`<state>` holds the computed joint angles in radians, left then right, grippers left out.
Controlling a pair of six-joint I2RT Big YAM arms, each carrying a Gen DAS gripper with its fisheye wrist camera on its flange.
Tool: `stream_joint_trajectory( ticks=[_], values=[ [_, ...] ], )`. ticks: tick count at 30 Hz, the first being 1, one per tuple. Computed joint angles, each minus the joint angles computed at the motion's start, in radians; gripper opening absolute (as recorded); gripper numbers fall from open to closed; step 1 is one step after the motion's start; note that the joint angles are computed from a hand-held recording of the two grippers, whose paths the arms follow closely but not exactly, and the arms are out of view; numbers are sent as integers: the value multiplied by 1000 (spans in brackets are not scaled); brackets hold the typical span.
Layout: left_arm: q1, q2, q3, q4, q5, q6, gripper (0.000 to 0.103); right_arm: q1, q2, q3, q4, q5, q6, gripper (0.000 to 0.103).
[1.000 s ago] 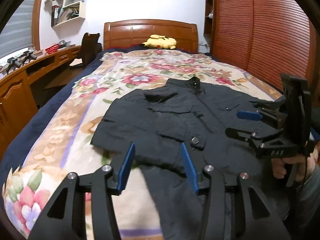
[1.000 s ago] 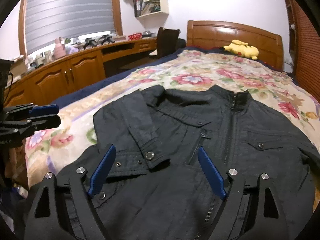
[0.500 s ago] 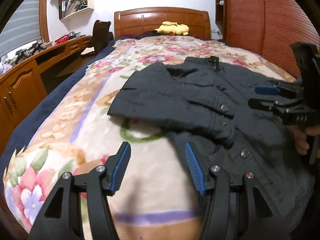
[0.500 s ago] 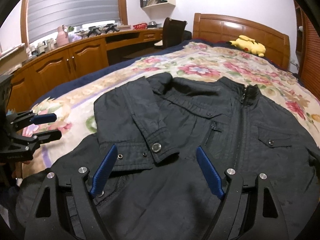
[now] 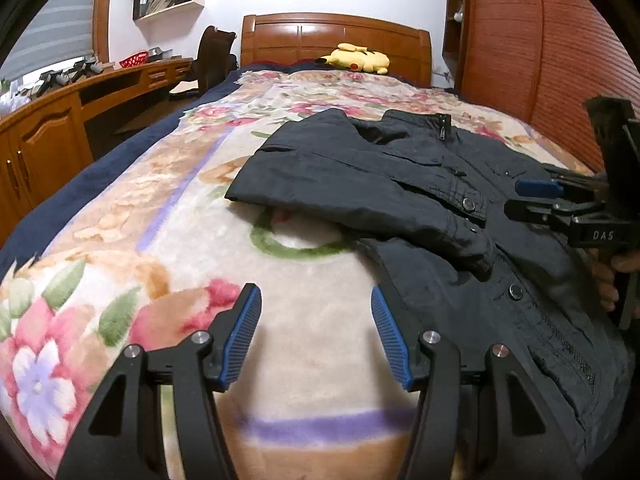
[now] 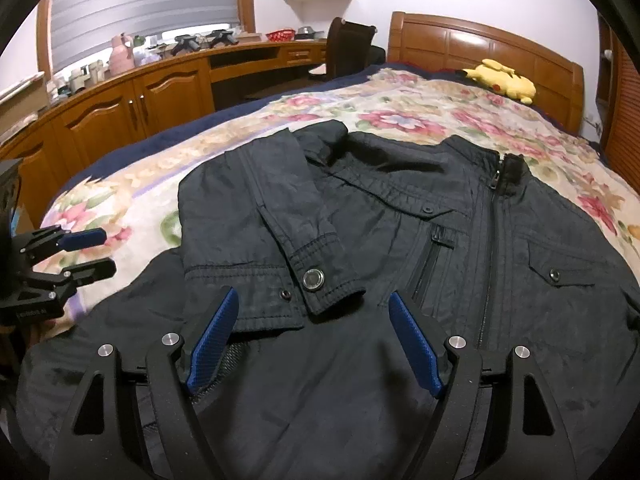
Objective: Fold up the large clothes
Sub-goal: 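Open the left tool and withdraw while the right tool moves to the folded sleeve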
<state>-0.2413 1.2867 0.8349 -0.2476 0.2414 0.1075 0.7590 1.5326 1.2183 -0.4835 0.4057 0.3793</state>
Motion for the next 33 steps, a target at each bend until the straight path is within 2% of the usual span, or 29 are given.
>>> stream_joint_trajectory(
  ticks=[4,7,13,20,23,27,29,30,31,32,33],
  values=[
    [-7,-19,-34,64,-21,-1,56,2,5,4,-6,5,-3,79],
    [-11,-24,-47,86,-31,0,56,-2,8,11,-19,-4,2,79],
    [-5,-30,-61,118,-19,-12,56,-6,42,77,-137,11,-53,79],
    [-10,-30,-65,129,-24,-13,56,-66,103,135,-187,-62,-60,79],
    [-7,-26,-65,129,-18,-16,56,-92,134,162,-202,-126,-58,76],
    [-8,-19,-58,121,-24,-22,56,-109,161,186,-208,-204,-71,65],
    [-6,-19,-59,124,-21,-26,56,-108,169,195,-206,-218,-82,53],
    [-5,-20,-60,124,-20,-29,56,-105,172,200,-207,-216,-88,51],
    [-5,-19,-59,124,-20,-31,56,-101,175,204,-210,-210,-93,43],
    [-5,-19,-59,125,-19,-32,56,-97,176,207,-211,-203,-99,28],
    [-5,-19,-59,126,-22,-34,56,-92,180,211,-216,-192,-105,22]
  ],
)
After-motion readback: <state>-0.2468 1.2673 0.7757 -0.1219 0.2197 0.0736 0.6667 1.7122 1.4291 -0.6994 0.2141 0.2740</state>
